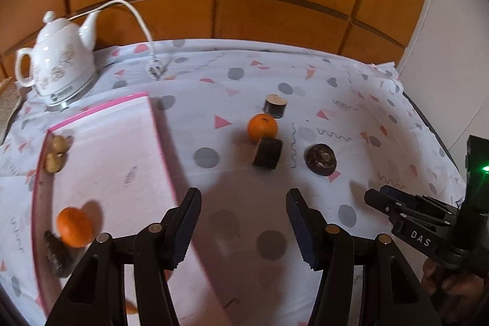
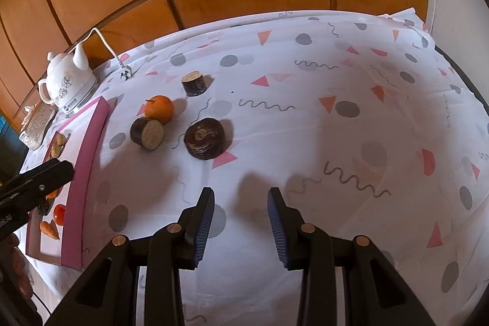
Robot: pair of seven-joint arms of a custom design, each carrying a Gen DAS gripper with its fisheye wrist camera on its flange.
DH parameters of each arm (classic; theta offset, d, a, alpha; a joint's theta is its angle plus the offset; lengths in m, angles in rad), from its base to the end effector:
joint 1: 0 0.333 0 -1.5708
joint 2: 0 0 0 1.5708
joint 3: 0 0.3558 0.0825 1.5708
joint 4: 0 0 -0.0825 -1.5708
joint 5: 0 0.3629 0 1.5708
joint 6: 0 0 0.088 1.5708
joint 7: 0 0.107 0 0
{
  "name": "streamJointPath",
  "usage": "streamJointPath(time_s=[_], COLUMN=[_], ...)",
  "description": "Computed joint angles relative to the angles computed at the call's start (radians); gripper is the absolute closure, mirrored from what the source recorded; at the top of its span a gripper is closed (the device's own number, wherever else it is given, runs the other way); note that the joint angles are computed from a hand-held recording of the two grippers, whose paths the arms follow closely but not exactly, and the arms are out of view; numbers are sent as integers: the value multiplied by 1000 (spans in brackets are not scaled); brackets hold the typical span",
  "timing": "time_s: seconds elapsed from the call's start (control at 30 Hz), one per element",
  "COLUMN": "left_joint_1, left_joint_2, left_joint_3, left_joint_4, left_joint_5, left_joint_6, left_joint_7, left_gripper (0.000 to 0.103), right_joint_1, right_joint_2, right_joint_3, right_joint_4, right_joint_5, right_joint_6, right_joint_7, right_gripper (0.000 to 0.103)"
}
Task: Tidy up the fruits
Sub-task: 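Close the left tool on a dark wood slice while the right grasps the dark brown fruit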
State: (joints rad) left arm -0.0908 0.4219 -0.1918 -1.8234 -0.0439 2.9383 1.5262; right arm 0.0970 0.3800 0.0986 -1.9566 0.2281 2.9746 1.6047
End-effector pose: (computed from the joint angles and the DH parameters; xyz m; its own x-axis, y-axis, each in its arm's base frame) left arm 0.6698 -0.1710 0.4397 -0.2008 -0.9695 0.1407 -0.7716 0.0681 -0.6324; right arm 0.6521 0.1059 0.4064 0.0000 -0.9760 -0.2179 -0.8169 0.1257 -0.5629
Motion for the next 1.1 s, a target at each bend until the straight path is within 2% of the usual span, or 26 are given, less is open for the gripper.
streamJointPath(time_s=[0.13,0.3,0.5,0.6,0.67,0.7,0.83,0.97,1.1], left_joint_1=[7,-19,-46,-44,-40,-39,-19,2,17], left_joint_2=[48,127,213,252,273,282,285,245,219], left_joint_3=[-27,-16,9,3,-5,-7,-32,-50,-62], left_joint_4=[69,185,307,362,391,404,390,313,270], left_joint_5=[-14,-7,10,8,1,-1,-28,-53,-75], left_joint_6=[-32,-89,-155,-192,-209,-215,-189,-130,-112], left_joint_7=[22,21,-3,-3,-1,1,20,38,50], left_gripper=[45,45,51,57,64,71,74,74,74], right_joint_1=[-3,-17,-28,-33,-35,-36,-47,-50,-26], right_joint_2=[6,22,48,69,87,95,140,200,258], right_joint_3=[-7,0,3,4,5,5,25,43,29], right_joint_4=[17,52,99,136,172,185,269,378,477], right_joint_5=[-4,0,3,6,6,7,16,28,22], right_joint_6=[-6,-22,-44,-60,-78,-84,-120,-174,-237], right_joint_7=[0,-18,-45,-58,-67,-72,-110,-158,-160], right_gripper=[67,67,67,67,67,67,67,67,67])
